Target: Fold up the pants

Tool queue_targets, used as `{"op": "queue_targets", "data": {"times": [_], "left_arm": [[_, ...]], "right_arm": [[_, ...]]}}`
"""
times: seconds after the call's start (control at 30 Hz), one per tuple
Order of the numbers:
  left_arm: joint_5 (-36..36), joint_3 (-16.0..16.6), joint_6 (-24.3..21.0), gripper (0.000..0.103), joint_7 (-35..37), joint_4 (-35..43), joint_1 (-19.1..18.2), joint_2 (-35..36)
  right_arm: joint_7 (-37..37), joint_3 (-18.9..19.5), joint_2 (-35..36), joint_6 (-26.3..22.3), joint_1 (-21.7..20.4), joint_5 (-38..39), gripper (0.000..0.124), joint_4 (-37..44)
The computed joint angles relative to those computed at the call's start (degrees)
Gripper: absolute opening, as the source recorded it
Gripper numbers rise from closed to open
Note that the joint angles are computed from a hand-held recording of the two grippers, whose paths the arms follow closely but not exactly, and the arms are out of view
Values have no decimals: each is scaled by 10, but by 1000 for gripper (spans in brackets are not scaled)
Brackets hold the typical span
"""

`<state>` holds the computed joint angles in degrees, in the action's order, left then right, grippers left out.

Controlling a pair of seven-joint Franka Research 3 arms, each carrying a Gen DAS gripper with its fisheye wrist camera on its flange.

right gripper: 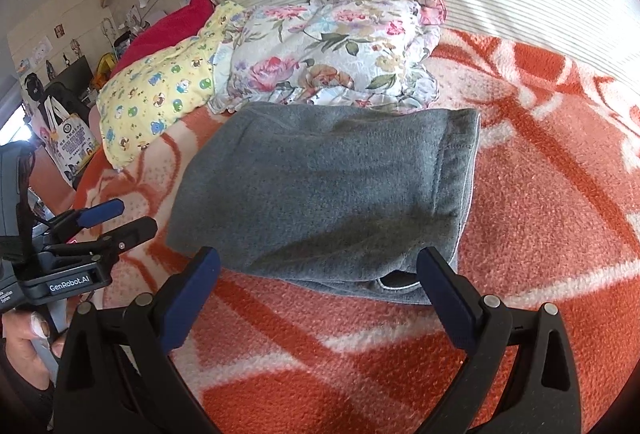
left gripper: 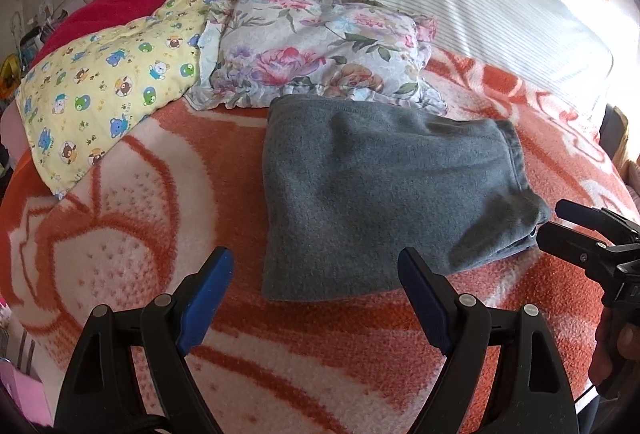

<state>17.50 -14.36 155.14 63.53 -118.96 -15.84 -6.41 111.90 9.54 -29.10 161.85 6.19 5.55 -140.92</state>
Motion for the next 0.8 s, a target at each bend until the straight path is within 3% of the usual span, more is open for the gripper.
{"op": "queue_targets", "data": {"times": [0.23,0.8], "left_arm": [[58,-6,-2,88,-43,5,8,5],[108,-6,-4,92,-88,17,9,12]], "right_arm": [[-13,-5,19,-3,9,3,99,10],[-21,-6,28,0,14,0,99,23]]}}
